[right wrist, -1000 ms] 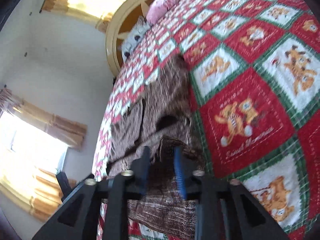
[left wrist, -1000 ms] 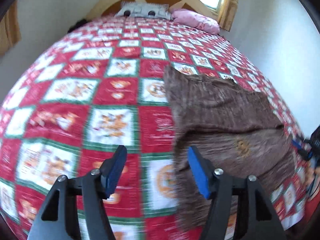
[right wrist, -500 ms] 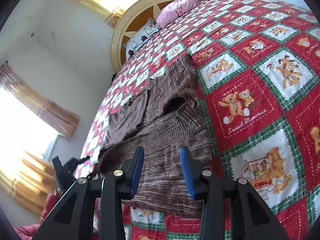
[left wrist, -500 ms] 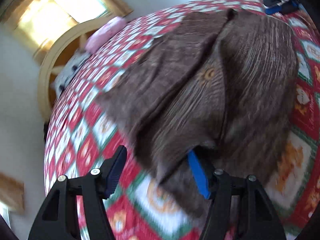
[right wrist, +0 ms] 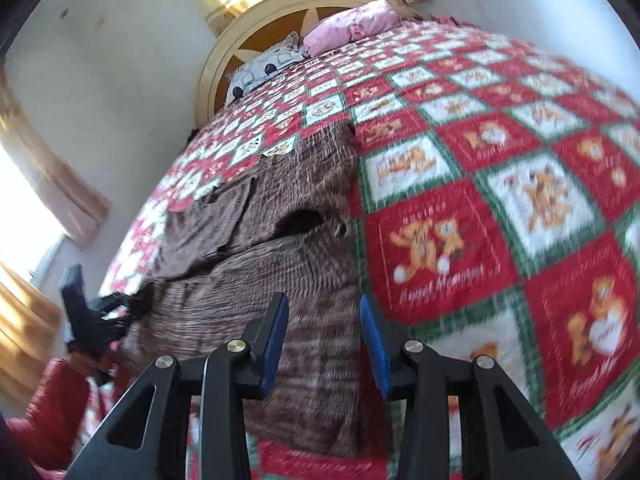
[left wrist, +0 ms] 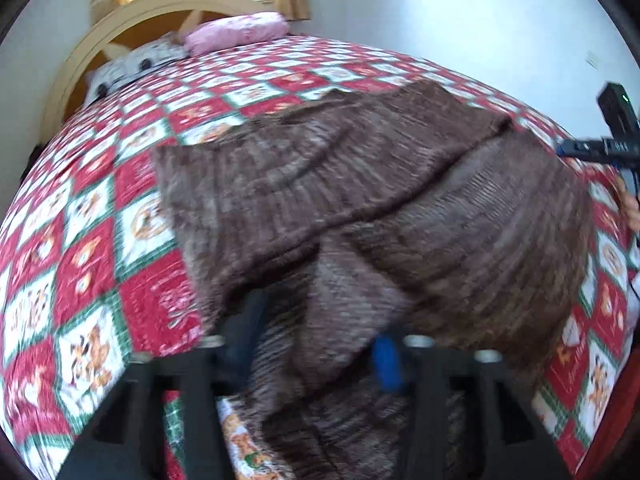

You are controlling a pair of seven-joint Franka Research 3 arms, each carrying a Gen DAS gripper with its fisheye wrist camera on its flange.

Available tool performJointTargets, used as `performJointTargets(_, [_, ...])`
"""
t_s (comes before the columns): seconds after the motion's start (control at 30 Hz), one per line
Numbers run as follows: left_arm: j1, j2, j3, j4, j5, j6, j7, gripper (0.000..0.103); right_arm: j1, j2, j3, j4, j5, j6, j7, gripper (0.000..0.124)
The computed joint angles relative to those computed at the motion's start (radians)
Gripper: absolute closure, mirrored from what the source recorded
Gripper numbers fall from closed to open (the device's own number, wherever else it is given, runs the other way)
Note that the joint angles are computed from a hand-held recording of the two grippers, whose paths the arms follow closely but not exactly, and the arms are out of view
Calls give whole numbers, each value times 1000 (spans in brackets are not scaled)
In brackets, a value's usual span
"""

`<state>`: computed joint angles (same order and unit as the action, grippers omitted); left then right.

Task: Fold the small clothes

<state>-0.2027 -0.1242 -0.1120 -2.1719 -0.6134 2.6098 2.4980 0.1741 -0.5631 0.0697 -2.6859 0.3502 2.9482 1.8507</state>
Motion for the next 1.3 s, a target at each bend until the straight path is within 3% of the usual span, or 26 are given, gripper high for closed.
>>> performJointTargets(0.17, [10, 19, 2, 25, -37, -43, -5, 26, -119, 82, 96, 77, -141, -33, 39, 85])
performJointTargets(0.43, [22, 41, -10, 76, -26, -118, 9, 21, -141, 166, 125, 123, -292, -31, 68, 85])
performJointTargets(0.5, [29, 59, -9, 109, -51, -177, 24, 21, -169, 167, 150, 128, -341, -41, 101, 108])
performJointTargets(0.6, [35, 52, -23, 102, -70, -167, 54, 21, -148, 163, 126, 124, -349, -36, 110, 109])
performJointTargets(0.63, [33, 51, -31, 92, -45, -135, 49, 25, -147, 161, 124, 121, -352, -36, 114, 109])
performJointTargets(0.67, [32, 54, -38, 87, -5, -113, 31, 41, -151, 159, 128, 121, -360, -37, 122, 109])
performJointTargets(0.73, [33, 57, -31, 97, -35, -151, 39, 52, -161, 160, 138, 122, -377, -40, 139, 109])
performJointTargets(0.8, [36, 52, -29, 96, -51, -162, 18, 80, -178, 158, 155, 127, -405, -49, 164, 111])
performJointTargets(0.87, [35, 31, -33, 68, -51, -112, -17, 94, -198, 146, 179, 128, -444, -60, 195, 112])
performJointTargets(0.93, [27, -4, -29, 24, -66, -54, -47, 96, -210, 115, 199, 118, -481, -59, 222, 113])
performJointTargets(1.13, [-22, -103, 26, -42, -207, 17, -41, 97, -172, 10, 185, 100, -486, -61, 202, 116])
performJointTargets(1.3, [-60, -132, 70, -31, -287, 47, -17, 97, -193, -41, 221, 119, -500, -58, 179, 116])
